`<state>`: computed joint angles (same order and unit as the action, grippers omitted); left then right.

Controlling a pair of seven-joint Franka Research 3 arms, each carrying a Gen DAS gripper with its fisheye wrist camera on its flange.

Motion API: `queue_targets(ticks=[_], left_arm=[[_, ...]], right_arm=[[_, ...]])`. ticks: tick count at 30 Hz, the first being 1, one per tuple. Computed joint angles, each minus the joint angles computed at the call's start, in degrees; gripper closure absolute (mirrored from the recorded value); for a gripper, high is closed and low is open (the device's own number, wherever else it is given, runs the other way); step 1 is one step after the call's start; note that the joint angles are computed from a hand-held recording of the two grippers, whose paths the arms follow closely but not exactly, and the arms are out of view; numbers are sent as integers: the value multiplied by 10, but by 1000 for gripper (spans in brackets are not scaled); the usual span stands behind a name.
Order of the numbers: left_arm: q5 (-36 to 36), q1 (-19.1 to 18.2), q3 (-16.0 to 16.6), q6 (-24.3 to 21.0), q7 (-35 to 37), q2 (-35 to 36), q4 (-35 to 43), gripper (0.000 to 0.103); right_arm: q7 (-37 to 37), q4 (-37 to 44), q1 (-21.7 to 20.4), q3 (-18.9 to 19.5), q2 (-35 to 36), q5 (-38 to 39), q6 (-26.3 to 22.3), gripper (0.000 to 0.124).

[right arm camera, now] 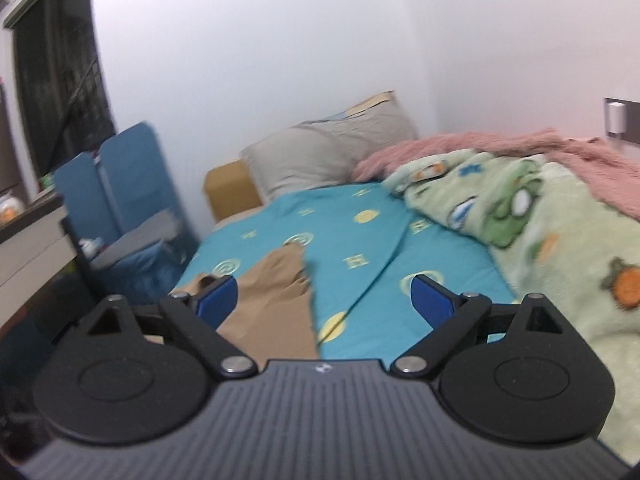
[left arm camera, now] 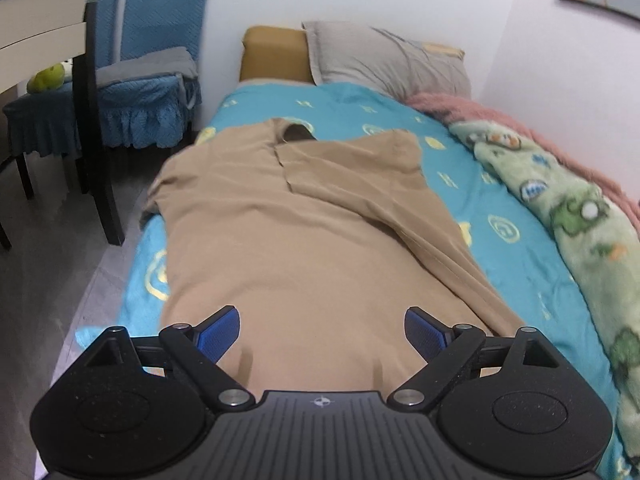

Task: Fold clothes
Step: 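Move the left gripper to the unfolded side edge of the shirt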

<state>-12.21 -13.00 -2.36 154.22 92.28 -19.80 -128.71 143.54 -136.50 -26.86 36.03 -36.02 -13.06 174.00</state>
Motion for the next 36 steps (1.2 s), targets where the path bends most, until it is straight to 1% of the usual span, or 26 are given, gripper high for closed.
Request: queue_targets(ticks=[1,2,4,5,8,9,11,13,15,19,20,22,23,25,29,30,33,35,36], left_arm=[[10,3,-11,-18,-15,-2,6,16],[15,2,-19,-34,-28,-4,12,18],[23,-3,-34,-65,-53,-5,28,18],[25,-8,-41,-81,-65,-4,36,18],[29,-23,-60,-130,-100,5,66,20],[25,-30,-64,-145,-104,10,75,23],[16,-45,-71,-166,-107,20,88,26],[8,-56,-80,-167,-116,31,93,26],[3,-64,-90,-167,-136,47,101,30],[17,-78,-113,-160,-163,85,120,32],[18,-82,-117,-159,-165,95,126,33],[24,-92,-124,-137,-143,116,130,39],[28,-96,-128,-126,-132,126,133,42],[62,-100,-139,-116,-129,145,138,44],[147,-103,-155,-131,-182,175,153,44],[171,-105,-158,-129,-197,179,153,41],[234,-112,-164,-125,-189,178,147,34],[277,-116,-167,-111,-197,174,134,33],[299,-118,-169,-104,-202,171,128,35]], right_arm=[[3,-5,-2,-4,-2,2,3,29],[1,-14,9,-19,-3,9,10,29],[-4,-32,29,-44,-7,25,19,29],[-6,-39,33,-51,-11,33,18,29],[-7,-59,39,-68,-25,55,22,29],[-8,-64,38,-70,-32,60,23,29],[-9,-78,33,-70,-51,70,21,29],[-7,-85,15,-58,-70,73,17,29],[-2,-90,-8,-41,-90,72,13,29],[9,-98,-52,-13,-126,68,7,29],[11,-99,-57,-10,-130,68,3,29],[16,-101,-67,-6,-135,68,-6,29],[25,-109,-62,-12,-134,75,7,29],[39,-125,-51,-26,-131,96,36,29],[66,-147,-78,-12,-161,130,56,29],[70,-152,-83,-9,-167,137,59,29],[56,-147,-73,-13,-146,145,60,29],[50,-144,-73,-9,-140,148,58,29],[49,-144,-75,-7,-141,149,57,29]])
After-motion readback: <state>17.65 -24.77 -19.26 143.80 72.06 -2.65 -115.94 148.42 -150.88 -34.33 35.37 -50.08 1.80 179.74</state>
